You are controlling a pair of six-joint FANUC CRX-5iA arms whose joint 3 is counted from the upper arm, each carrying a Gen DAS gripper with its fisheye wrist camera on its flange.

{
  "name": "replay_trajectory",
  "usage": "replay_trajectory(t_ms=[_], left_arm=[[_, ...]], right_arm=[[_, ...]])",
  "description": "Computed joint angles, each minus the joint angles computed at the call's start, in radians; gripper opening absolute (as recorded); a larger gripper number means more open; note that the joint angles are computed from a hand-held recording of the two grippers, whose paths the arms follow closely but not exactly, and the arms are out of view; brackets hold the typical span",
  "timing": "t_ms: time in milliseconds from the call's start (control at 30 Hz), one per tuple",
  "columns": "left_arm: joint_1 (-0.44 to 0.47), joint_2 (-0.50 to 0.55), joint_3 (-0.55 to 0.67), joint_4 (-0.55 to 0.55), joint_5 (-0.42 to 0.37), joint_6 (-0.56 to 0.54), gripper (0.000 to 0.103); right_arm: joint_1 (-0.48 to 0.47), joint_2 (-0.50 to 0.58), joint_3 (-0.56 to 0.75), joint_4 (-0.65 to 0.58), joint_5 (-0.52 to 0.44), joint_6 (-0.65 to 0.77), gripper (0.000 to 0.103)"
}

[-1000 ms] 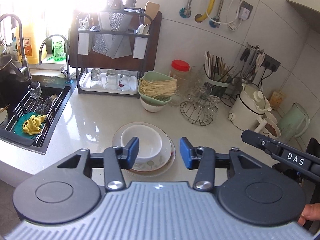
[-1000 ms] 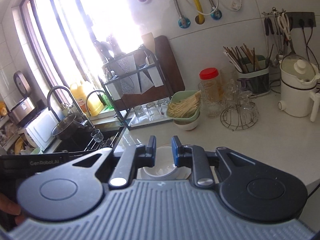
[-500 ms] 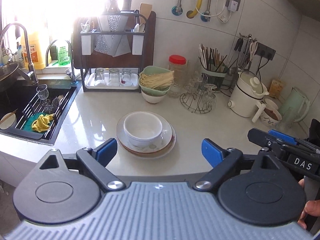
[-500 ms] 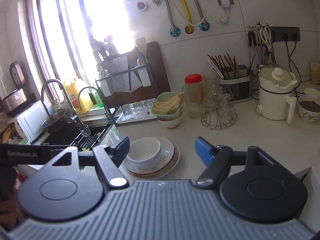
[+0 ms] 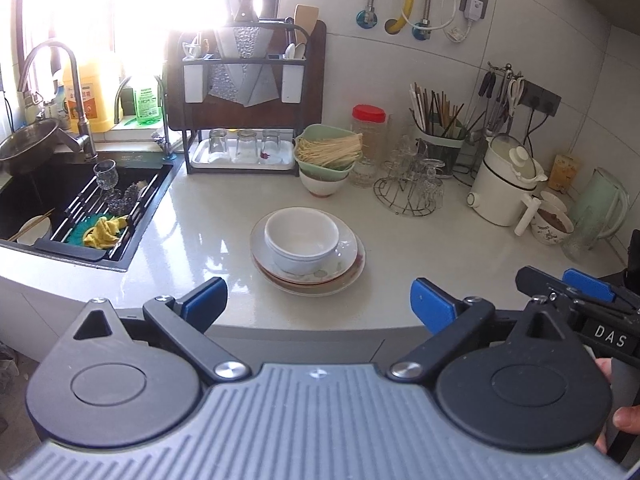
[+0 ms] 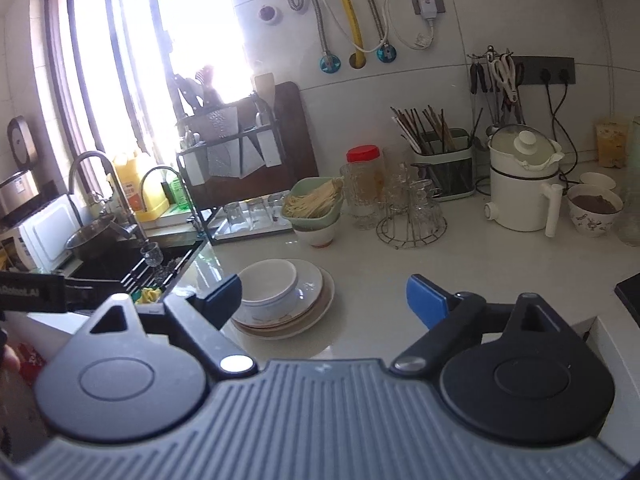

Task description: Organize plates and bowls

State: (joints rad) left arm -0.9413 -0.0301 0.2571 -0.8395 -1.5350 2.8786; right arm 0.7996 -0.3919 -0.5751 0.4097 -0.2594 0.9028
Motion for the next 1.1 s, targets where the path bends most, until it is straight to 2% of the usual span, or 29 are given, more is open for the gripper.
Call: replay_trajectory(t_ms=[67,267,367,400,433,600,1100], left_arm=[[-0.010,0.002,0.004,-0.014,-0.023,0.006,0.100],[-0.012,0.001,0.000,-0.006,-0.040,0.013,0.100],[-0.013,0.001,-0.004,-0.001,-0.041,0.021,0.100],[-0.014,-0.001,-0.007,0.000,-0.039,0.024,0.100],[-0.015,0.000,-0.006,0.000,-0.041,0.027,0.100],[-0.015,-0.003,-0.009,0.000,-0.049,0.034,0.100],[-0.018,-0.009,-0.025,0.008,-0.049,0.049,0.100]], right_arm=[[-0.002,0.000,0.022,-0.089,-0.016,0.078,0.091],[0.007,-0.006,0.033,-0.135,-0.044,0.123,0.091],[0.015,-0.008,0.027,-0.113,-0.043,0.103,0.092],[0.018,-0.010,0.024,-0.105,-0.044,0.094,0.100],[0.019,-0.011,0.023,-0.102,-0.043,0.091,0.103],[0.023,-0.016,0.023,-0.125,-0.040,0.103,0.103],[0.027,-0.022,-0.001,-0.063,-0.029,0.048,0.103]])
